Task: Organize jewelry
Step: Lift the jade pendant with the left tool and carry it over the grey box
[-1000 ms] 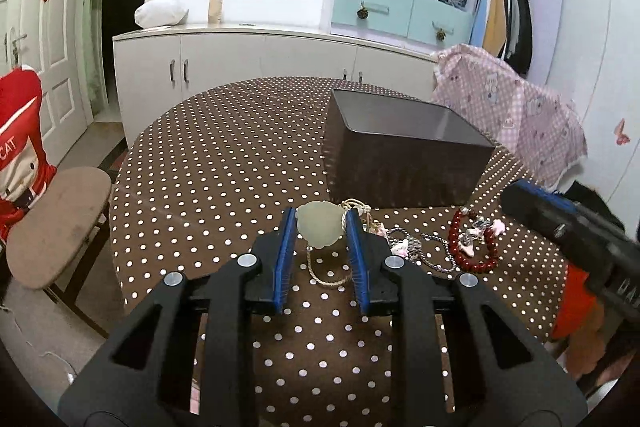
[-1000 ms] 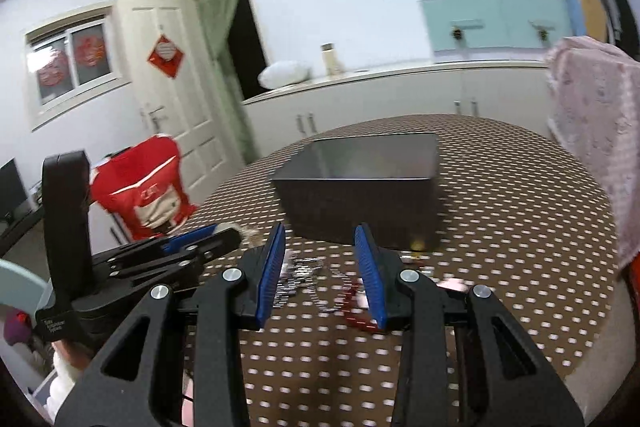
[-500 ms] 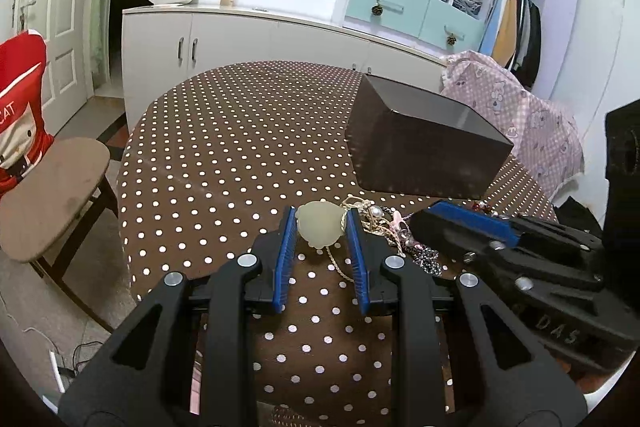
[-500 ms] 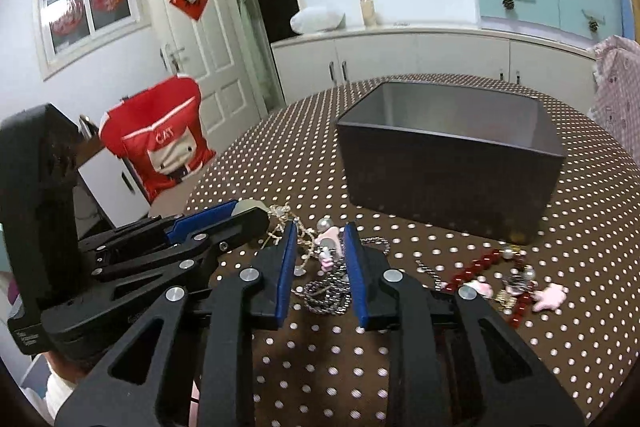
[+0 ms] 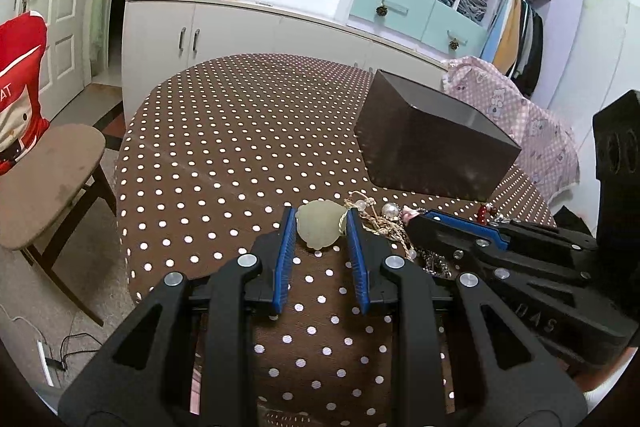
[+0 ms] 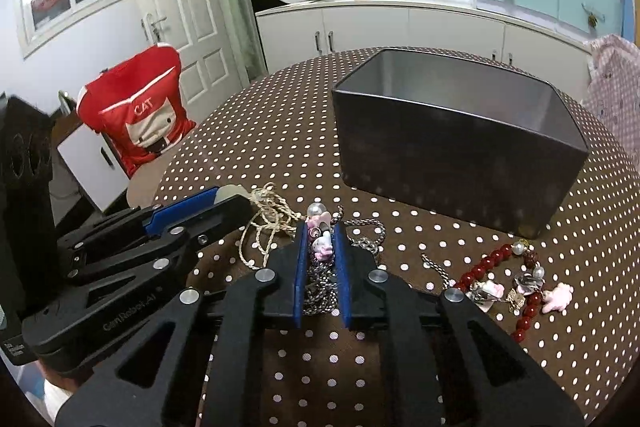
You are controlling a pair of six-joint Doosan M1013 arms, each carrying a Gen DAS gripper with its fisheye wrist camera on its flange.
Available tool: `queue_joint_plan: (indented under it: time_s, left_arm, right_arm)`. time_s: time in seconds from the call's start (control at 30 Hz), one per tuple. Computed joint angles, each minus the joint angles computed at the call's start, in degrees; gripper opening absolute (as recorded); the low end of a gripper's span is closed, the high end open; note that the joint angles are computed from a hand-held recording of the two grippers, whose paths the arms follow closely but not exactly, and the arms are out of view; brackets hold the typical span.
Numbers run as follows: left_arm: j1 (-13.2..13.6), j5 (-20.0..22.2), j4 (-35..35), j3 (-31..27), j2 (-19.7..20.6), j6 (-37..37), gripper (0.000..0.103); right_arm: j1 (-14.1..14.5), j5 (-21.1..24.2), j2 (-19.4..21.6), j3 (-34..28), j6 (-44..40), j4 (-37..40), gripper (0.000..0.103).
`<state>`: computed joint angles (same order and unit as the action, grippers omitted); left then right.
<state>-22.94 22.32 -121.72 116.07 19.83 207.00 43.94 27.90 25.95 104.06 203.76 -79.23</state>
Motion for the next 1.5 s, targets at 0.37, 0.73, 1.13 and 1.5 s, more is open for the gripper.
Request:
queue_joint_plan:
  time_s: [0.37,0.73,1.13,1.5]
  left_arm:
    - [-0.1,-1.0,-2.7,-0.7,-0.9,2.8,0.026]
    - [-1.1,0.5,-10.5,-0.6,-2.9,12.7,0.026]
    - [-2.6,0.0,-17.8,-0.7,-3.9,20.5,0.026]
    - [-3.1,-0.9,-19.9,-0.3,-4.0,22.5,0.026]
  right_arm:
    - [-0.3,0.1,-2.8,3.1,10.4,-6.7,0.011]
    - [-0.6,1.4,-5.9,6.5,20.4,-13.6,0.011]
    - [-0.6,5.1,-8.6,9.9,26.8,-17.1,0.011]
    - [-1.1,5.2,-9.0,11.9,27.9,-12.6,0.011]
